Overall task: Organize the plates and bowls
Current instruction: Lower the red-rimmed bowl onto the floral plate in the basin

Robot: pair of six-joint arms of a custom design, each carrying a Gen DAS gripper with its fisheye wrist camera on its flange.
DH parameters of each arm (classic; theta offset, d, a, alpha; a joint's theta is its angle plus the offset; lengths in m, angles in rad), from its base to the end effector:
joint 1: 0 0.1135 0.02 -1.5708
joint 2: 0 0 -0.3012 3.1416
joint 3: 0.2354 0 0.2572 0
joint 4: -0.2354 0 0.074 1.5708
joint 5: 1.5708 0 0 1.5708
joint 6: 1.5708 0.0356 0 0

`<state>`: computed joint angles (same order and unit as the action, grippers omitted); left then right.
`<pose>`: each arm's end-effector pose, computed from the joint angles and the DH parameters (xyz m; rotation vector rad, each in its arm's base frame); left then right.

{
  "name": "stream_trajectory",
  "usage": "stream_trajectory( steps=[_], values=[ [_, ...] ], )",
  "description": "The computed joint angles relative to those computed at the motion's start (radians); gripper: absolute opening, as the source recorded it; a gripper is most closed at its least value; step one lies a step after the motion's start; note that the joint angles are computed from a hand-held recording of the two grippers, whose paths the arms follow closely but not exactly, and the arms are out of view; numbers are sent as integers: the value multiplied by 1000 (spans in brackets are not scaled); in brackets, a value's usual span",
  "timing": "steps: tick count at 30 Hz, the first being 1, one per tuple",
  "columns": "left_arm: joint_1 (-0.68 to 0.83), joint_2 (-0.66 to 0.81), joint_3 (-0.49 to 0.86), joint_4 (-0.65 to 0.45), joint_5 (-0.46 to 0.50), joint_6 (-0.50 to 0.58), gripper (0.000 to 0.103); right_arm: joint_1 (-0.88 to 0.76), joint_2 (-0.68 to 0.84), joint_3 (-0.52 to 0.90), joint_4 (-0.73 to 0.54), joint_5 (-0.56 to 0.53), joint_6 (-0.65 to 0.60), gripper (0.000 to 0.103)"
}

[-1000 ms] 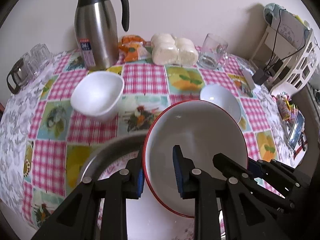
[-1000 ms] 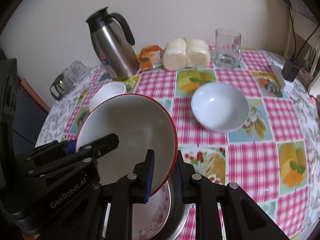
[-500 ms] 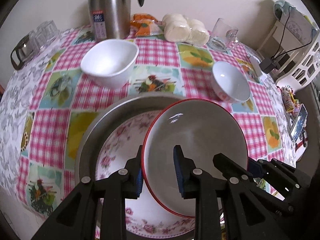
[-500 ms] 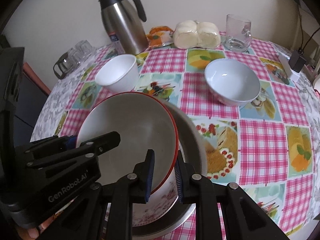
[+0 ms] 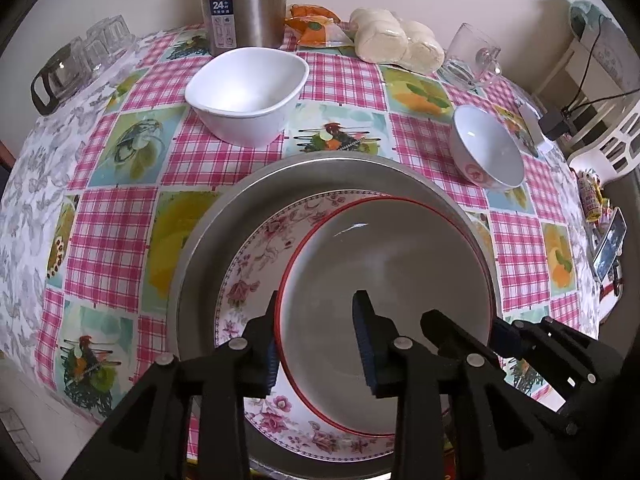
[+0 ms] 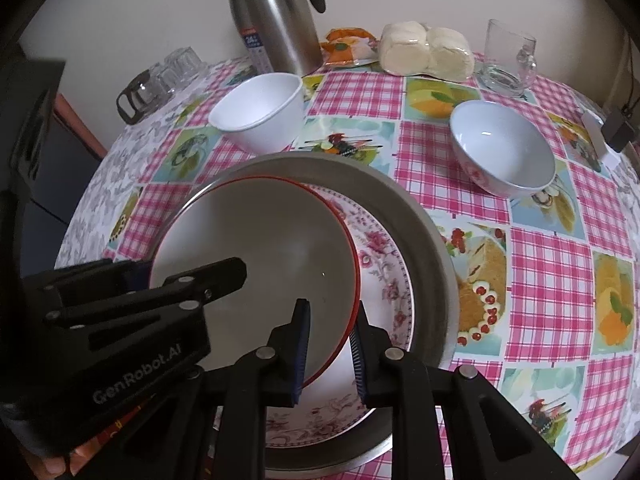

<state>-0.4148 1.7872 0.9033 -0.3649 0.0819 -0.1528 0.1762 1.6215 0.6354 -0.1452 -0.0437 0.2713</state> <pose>0.2956 -0.1334 0.1485 0.3905 2.8186 -0.2413 0.2655 0.0488 0.1397 0.1159 2.7137 0.1925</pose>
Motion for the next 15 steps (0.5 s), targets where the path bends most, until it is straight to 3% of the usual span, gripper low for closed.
stream_trajectory(
  steps=[15],
  values=[
    [7, 22, 13, -5, 22, 0, 33, -12, 12, 4, 10, -8, -15, 24]
  ],
)
